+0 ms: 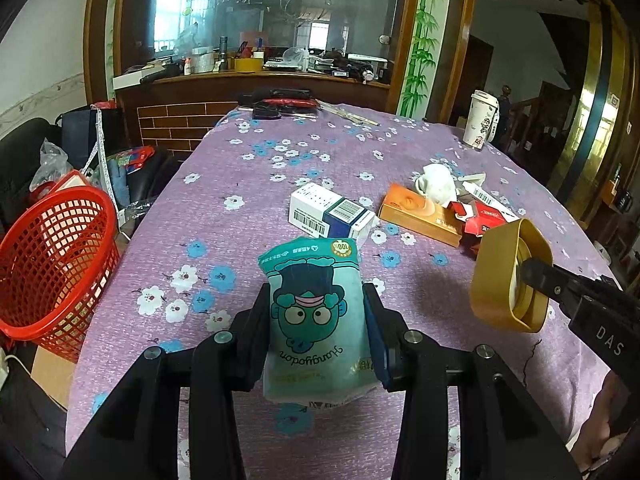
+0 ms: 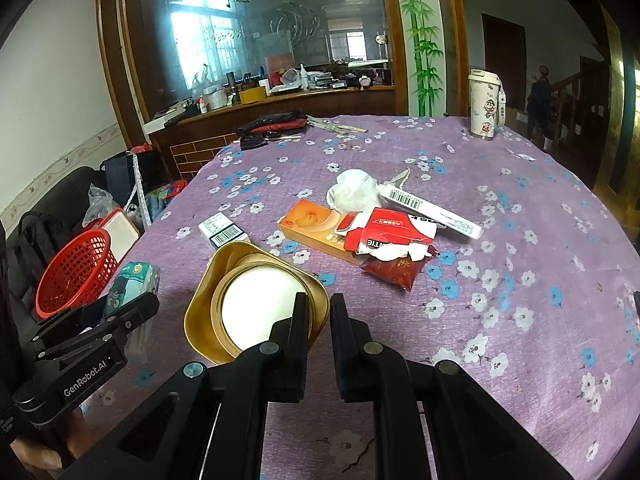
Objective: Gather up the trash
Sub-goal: 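Carry the teal bag and yellow container over the red wastebasket with both tools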
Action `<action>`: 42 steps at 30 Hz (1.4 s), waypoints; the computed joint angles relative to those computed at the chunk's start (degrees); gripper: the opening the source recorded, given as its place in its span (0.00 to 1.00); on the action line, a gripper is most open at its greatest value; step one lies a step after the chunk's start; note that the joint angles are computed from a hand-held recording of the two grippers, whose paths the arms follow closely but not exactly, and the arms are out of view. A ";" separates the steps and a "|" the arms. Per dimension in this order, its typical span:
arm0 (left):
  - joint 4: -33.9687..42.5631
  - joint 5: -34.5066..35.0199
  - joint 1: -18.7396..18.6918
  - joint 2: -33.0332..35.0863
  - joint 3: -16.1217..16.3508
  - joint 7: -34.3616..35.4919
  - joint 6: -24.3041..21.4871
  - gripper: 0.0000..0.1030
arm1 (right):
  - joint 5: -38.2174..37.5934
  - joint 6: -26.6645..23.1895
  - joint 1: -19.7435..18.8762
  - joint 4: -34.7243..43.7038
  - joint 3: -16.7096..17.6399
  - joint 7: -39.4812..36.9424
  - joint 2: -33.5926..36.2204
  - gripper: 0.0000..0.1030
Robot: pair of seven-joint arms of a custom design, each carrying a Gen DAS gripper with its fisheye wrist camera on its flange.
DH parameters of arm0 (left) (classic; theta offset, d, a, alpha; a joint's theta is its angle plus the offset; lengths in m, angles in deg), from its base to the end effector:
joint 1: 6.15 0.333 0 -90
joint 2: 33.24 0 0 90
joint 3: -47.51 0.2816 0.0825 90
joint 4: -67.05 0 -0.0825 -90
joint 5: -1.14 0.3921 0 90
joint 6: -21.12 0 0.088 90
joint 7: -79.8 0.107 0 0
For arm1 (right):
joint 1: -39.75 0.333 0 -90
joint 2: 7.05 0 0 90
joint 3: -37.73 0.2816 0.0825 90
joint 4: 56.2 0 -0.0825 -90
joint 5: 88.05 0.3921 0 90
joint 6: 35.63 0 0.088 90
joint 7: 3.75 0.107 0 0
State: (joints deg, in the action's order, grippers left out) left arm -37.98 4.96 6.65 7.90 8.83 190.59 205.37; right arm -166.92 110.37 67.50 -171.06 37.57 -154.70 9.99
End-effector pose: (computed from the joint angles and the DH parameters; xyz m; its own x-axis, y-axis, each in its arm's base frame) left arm 0.6372 -0.2475 0.2707 -0.5805 -0.8070 0.1088 -0.5739 0.3106 -0.7577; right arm 0.5370 0.2952 0.2874 -0.4012 -0.9065 -0.1318 -0.5434 0.3513 -0.7624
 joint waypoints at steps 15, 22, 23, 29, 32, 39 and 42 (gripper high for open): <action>0.84 -0.57 1.41 0.51 -0.15 -0.36 -0.31 0.40 | 2.17 2.13 1.00 5.08 -1.15 -4.46 3.44 0.11; 1.16 -0.82 3.41 1.24 -1.66 0.16 -0.42 0.40 | 3.57 2.67 1.75 7.44 -1.94 -6.95 4.93 0.11; 1.19 -0.82 3.76 1.32 -1.92 0.27 -0.45 0.40 | 3.94 2.81 1.84 7.91 -2.01 -7.48 5.24 0.11; 1.33 -1.07 6.23 1.50 -3.53 0.27 0.00 0.40 | 6.83 5.76 2.03 11.22 -2.96 -11.36 7.60 0.11; 1.78 -1.16 7.94 1.68 -4.54 0.07 0.10 0.40 | 8.85 6.07 2.70 14.05 -3.60 -14.73 9.31 0.11; 3.72 -1.27 10.92 1.81 -4.60 -2.40 1.05 0.40 | 16.45 9.11 3.89 24.06 -4.89 -25.51 15.72 0.11; 5.11 -1.45 11.68 1.88 -3.70 -3.77 1.40 0.40 | 22.00 9.86 3.56 31.07 -4.08 -33.14 20.23 0.11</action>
State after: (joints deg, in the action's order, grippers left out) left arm -32.87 3.52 18.33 9.78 5.13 186.83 206.77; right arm -144.92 120.23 71.05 -139.99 33.48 -187.84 30.22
